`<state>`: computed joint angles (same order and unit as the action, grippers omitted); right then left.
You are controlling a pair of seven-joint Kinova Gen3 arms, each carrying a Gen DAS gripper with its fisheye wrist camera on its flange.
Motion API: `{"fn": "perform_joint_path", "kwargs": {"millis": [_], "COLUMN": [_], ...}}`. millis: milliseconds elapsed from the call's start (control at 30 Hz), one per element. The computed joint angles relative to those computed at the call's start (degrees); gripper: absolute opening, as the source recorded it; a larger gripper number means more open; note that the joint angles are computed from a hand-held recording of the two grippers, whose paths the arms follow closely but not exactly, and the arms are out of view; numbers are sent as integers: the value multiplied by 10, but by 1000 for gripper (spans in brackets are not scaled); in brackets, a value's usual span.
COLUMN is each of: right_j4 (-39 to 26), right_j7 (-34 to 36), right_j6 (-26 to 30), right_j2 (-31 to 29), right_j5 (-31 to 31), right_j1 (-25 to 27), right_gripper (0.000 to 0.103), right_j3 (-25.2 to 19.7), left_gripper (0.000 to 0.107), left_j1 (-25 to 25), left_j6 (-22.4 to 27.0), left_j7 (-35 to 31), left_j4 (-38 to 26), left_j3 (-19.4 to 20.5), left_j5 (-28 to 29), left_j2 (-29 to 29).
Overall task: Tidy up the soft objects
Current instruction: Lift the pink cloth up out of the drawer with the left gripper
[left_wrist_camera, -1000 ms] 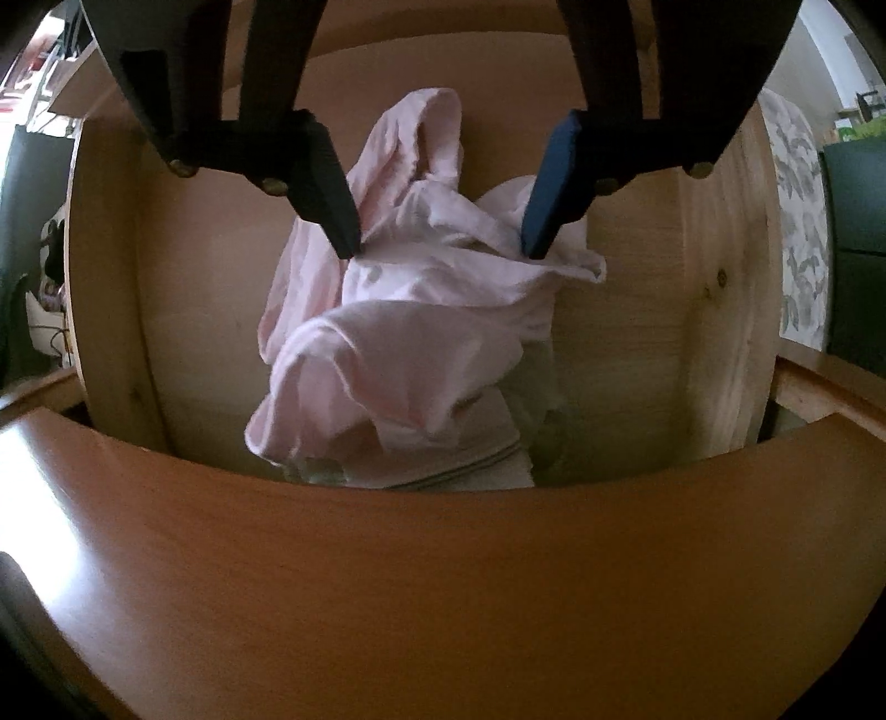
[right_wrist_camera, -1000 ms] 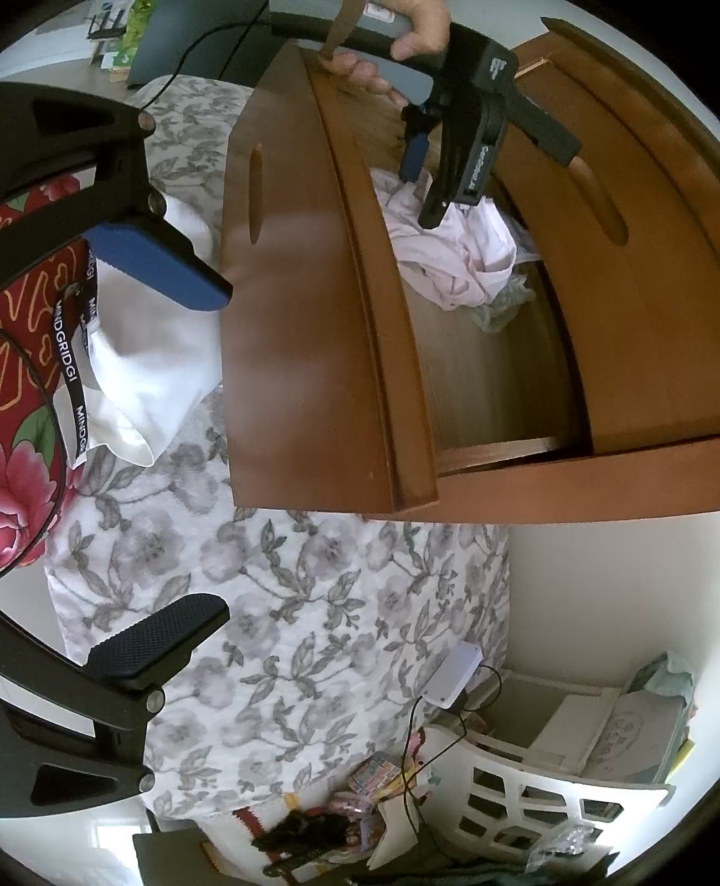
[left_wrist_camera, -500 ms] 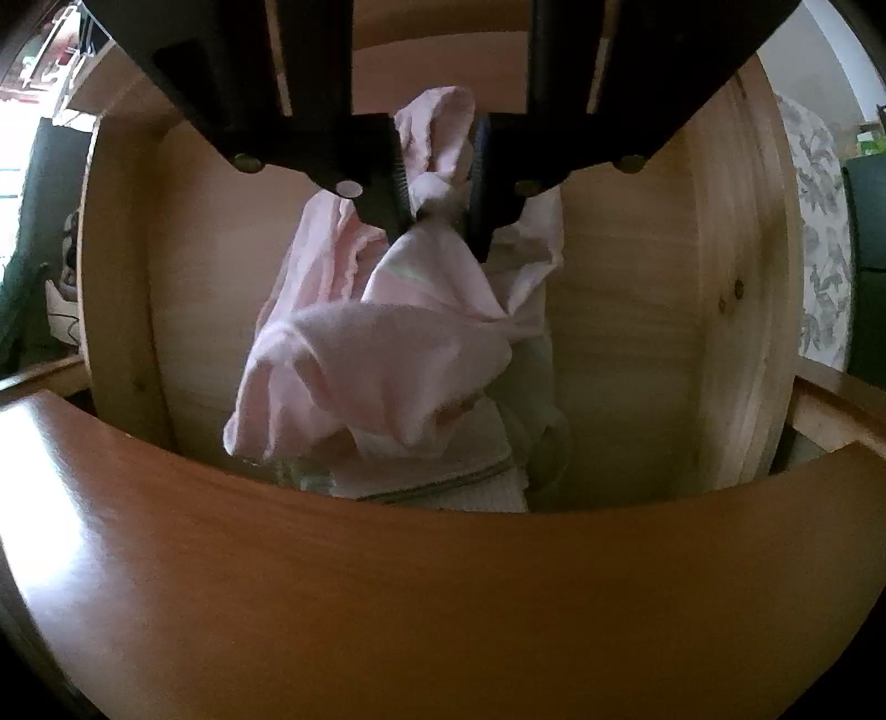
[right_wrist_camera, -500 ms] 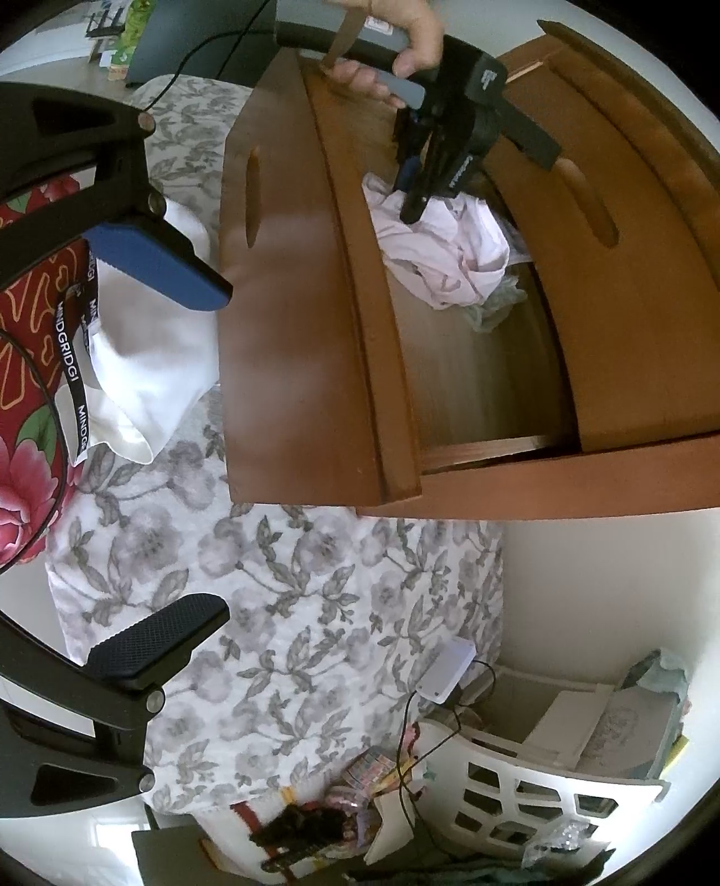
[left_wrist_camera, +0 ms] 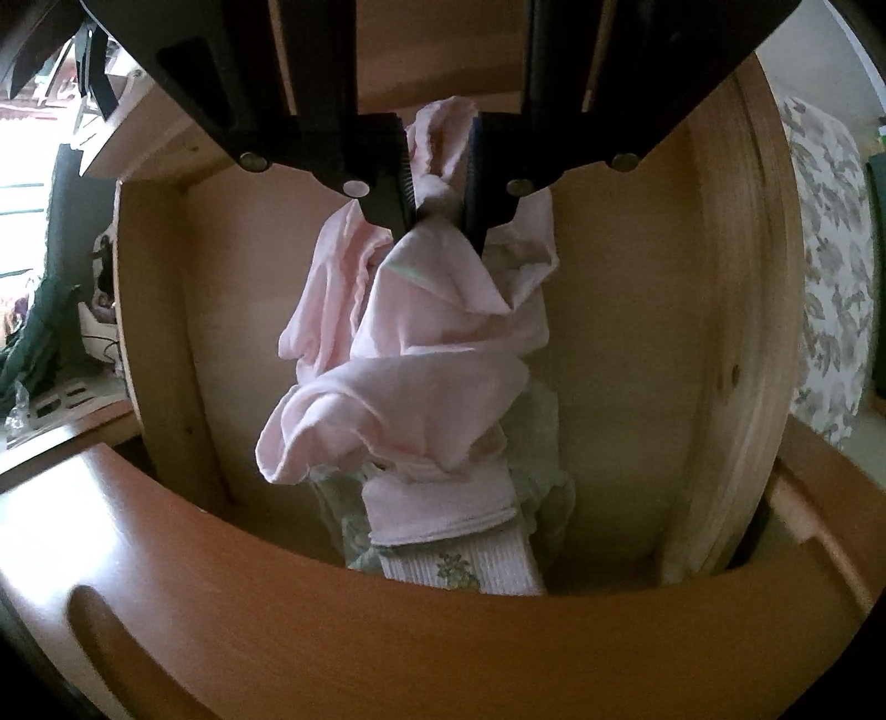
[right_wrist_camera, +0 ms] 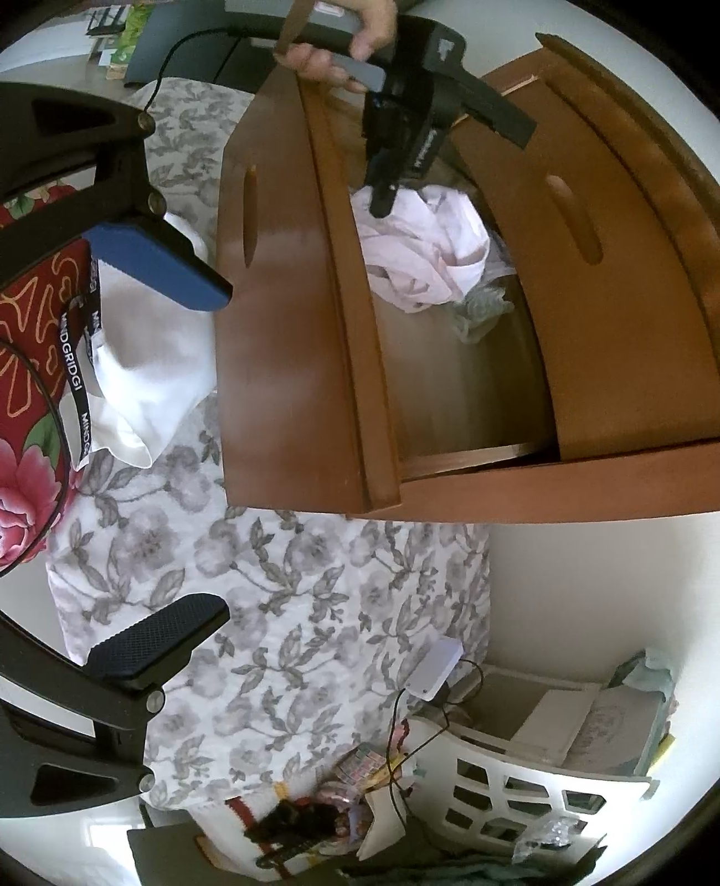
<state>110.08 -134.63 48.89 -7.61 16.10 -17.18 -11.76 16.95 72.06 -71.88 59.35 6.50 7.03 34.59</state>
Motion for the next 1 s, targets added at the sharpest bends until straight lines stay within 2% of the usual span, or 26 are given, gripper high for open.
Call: {"fn": "perform_joint_path", "kwargs": {"millis": [167, 367, 533, 733, 933, 1000], "right_j4": [-1, -5, -6, -8, -9, -8], "right_j7": [-7, -15, -23, -23, -28, -30], "right_j6": [4, 11, 16, 21, 23, 23], "right_j2": [-6, -13, -16, -17, -18, -18], "right_j5": [5, 13, 18, 18, 22, 23], "right_j1": [-2, -4, -5, -8, -10, -10], "right_gripper": [103, 103, 103, 103, 103, 103], "right_j3": [-6, -14, -19, -21, -24, -24], "left_gripper": [16, 16, 16, 15, 15, 15], "left_j1": [-26, -47, -62, -76, -102, -92], "left_j6": [-27, -94, -190, -326, -395, -408], "left_j7": [-11, -24, -44, -78, -149, -150], "left_j4": [35, 107, 191, 314, 410, 422], "left_j3": [7, 11, 17, 35, 45, 41], "left_j5": [30, 60, 85, 149, 234, 242], "left_j2": [-18, -58, -107, -179, -256, -270]}}
